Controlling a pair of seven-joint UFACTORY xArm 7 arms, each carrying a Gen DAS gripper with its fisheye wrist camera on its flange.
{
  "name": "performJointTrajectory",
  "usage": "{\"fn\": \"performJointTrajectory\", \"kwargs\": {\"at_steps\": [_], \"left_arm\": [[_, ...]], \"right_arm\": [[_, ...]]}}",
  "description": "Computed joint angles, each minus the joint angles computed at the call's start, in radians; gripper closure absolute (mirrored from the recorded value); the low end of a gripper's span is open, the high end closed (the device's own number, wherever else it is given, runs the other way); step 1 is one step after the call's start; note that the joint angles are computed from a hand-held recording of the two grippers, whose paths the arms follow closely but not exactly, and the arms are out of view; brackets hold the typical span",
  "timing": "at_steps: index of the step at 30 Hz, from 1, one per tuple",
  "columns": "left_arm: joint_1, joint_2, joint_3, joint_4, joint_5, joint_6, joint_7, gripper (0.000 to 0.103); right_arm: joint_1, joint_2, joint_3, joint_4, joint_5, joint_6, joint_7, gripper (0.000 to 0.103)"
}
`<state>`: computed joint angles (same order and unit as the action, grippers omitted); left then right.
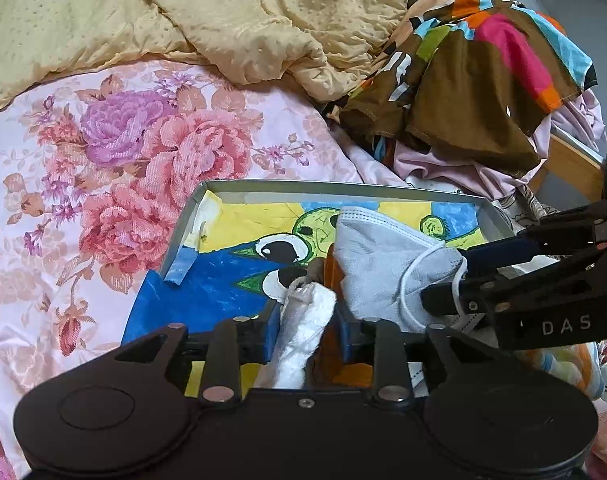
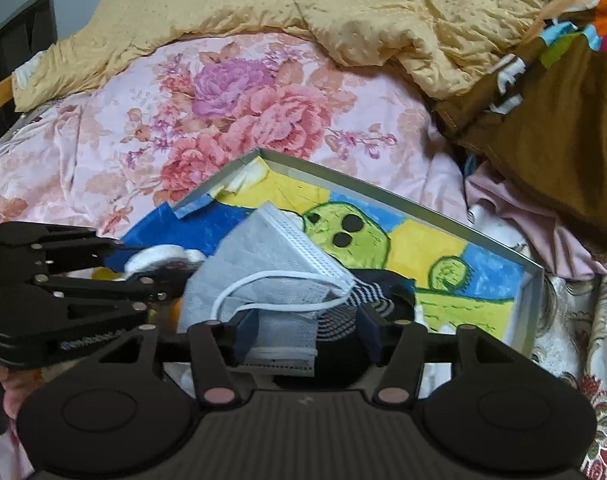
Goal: Organize soft objects
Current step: 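Release the grey mask into the tray with the right tool while the left tool drops the pouch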
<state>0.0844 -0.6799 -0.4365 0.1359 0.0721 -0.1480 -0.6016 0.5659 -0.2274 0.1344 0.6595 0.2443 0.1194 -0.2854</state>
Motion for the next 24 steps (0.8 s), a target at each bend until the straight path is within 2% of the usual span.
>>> {"fn": "performJointTrajectory", "kwargs": {"at_steps": [3,7,8,14,24], "left_arm": [[-0.029,-0.011,0.022,-0.014,-0.009,-0.002,-0.011,0.064],[-0.070,-0.028,0.049,-0.035,-0.015,-0.010,-0.022,0.041],[-0.080,-0.031,0.054,-0.040,-0.016,-0.015,-0.024,0.038],[-0.063,-0.067,-0.006,-0.057,-0.021,-0.003,-0.060,0.032],[-0.081,-0.187,-0.022,-0.071,0.026,0.105,-0.125,0.024]], "right_arm": [[-0.014,-0.010,0.004,-0.013,-0.011,-0.003,0.013,0.039],[-0.018,-0.025,0.002,-0.025,-0.025,0.000,0.022,0.033],[-0.014,-0.028,-0.004,-0.026,-0.023,0.005,0.020,0.032],[0.012,-0.066,-0.037,-0.049,0.001,0.019,-0.014,0.026],[0.011,-0.132,-0.059,-0.082,0.022,0.035,-0.032,0.017]]}}
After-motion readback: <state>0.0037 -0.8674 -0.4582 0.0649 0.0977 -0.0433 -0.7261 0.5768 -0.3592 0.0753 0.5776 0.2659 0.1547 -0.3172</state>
